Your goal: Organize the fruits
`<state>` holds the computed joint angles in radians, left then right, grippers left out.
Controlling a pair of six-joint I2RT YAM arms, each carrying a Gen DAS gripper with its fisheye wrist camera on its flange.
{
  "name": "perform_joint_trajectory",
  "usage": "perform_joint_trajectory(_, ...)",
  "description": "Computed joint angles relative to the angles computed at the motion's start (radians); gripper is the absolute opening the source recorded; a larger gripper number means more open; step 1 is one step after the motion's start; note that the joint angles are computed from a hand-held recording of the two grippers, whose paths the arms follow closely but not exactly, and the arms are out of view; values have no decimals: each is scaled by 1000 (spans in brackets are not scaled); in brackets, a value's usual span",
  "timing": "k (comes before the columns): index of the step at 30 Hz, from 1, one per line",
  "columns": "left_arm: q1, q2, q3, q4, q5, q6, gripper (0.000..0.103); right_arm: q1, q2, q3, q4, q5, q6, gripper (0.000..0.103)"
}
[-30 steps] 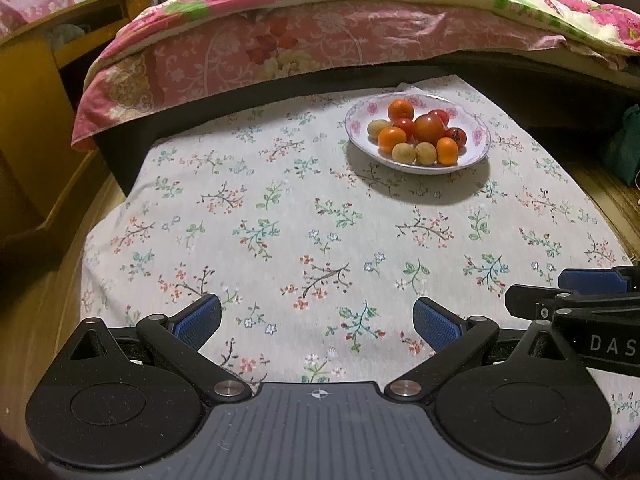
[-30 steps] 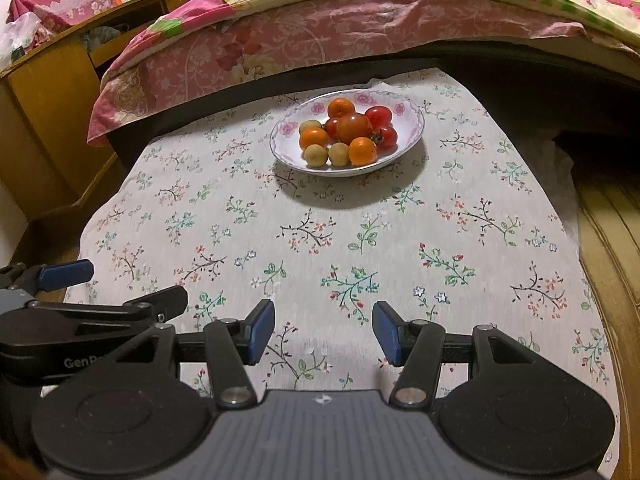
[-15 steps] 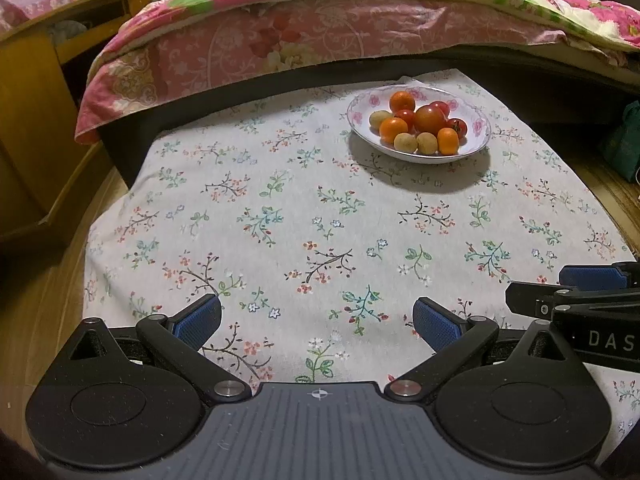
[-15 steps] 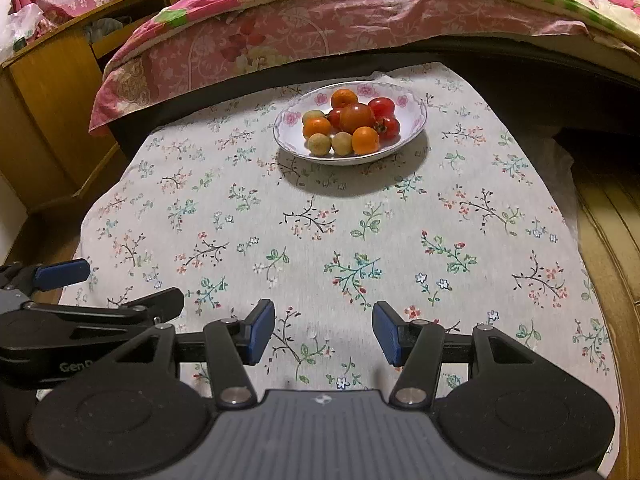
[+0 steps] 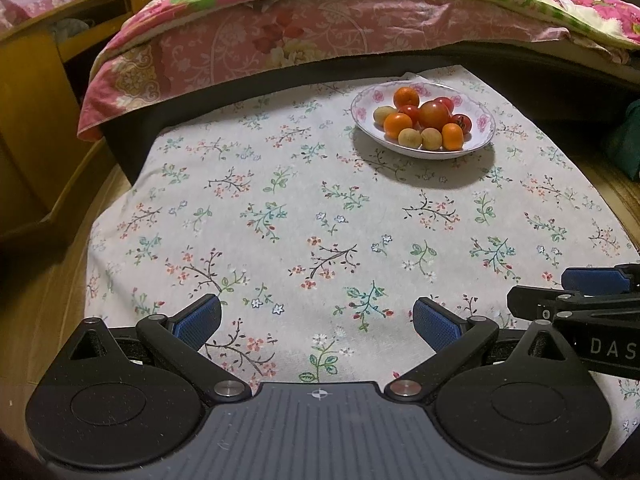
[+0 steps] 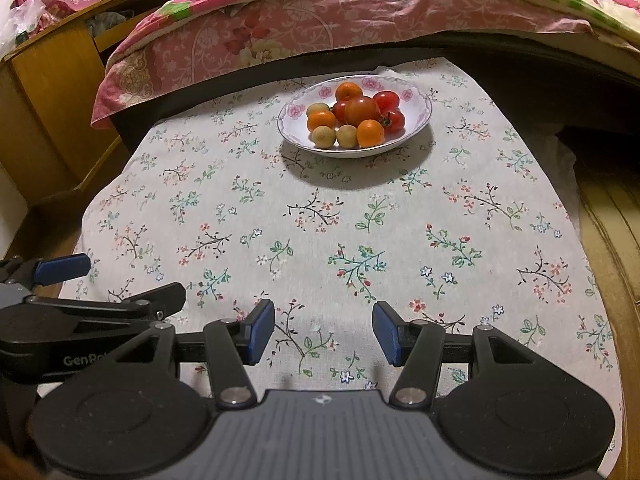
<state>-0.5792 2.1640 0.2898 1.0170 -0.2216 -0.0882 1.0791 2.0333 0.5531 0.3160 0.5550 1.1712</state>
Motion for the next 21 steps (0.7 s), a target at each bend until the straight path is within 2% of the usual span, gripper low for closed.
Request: perform_joint_trajectory(21,1,8,2,3,-1,1,103,2,14,11,-1,-3,1,53)
